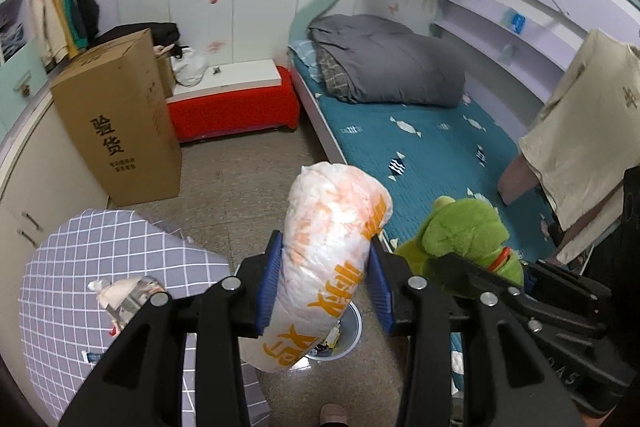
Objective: Collect trash
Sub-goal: 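Carry the bag and plush toy over the blue basin and open both tools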
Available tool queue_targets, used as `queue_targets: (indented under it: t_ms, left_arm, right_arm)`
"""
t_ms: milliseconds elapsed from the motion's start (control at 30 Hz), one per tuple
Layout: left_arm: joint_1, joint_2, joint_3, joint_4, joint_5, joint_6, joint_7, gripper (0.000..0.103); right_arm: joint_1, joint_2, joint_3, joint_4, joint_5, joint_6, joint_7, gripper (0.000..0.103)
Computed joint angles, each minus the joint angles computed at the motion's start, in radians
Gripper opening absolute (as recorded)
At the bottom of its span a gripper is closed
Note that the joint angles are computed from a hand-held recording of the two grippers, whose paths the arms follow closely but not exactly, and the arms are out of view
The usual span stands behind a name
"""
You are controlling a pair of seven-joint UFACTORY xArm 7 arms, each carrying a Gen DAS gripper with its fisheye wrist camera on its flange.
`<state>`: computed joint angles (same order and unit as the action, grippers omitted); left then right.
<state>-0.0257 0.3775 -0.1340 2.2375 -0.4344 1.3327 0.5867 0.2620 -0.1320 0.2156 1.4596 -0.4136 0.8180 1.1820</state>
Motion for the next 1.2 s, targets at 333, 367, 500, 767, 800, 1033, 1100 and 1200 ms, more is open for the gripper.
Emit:
queue_targets:
  t_ms: [333,367,500,767,800,1033,1100,1200]
  left_arm:
    - [-0.038,0.079,-0.007,0.113,0.059,0.050,-0.031,0.040]
    - [-0.039,0.075,-0.008,0.104,0.060,0.047,-0.029,0.040]
    - [-0.044,0.065,-0.013,0.088,0.060,0.044,-0.020,0.041]
    - [-0.050,0.028,-0.017,0.029,0.041,0.022,0.002,0.041]
    - [-0.052,0.025,-0.017,0.025,0.039,0.022,0.003,0.041]
    - [-0.065,-0.009,-0.020,-0.029,0.020,-0.001,0.017,0.041]
    - [-0.068,-0.021,-0.020,-0.048,0.014,-0.009,0.023,0.043]
    - [-0.069,-0.045,-0.022,-0.083,-0.009,-0.032,0.038,0.050]
  right_arm:
    - [-0.038,-0.064,-0.004,-0.109,0.010,-0.015,0.051,0.074]
    - [-0.042,-0.068,-0.001,-0.112,0.009,-0.011,0.055,0.074]
    - [-0.060,-0.085,0.018,-0.111,-0.029,0.019,0.087,0.077]
    - [-0.080,-0.125,0.047,-0.121,-0.087,0.063,0.129,0.079]
    - [-0.082,-0.129,0.048,-0.124,-0.090,0.065,0.131,0.079]
    - [-0.099,-0.164,0.067,-0.139,-0.118,0.094,0.163,0.080]
    - [-0.105,-0.172,0.075,-0.140,-0.126,0.105,0.176,0.080]
    - [-0.112,-0.191,0.079,-0.155,-0.130,0.109,0.192,0.081]
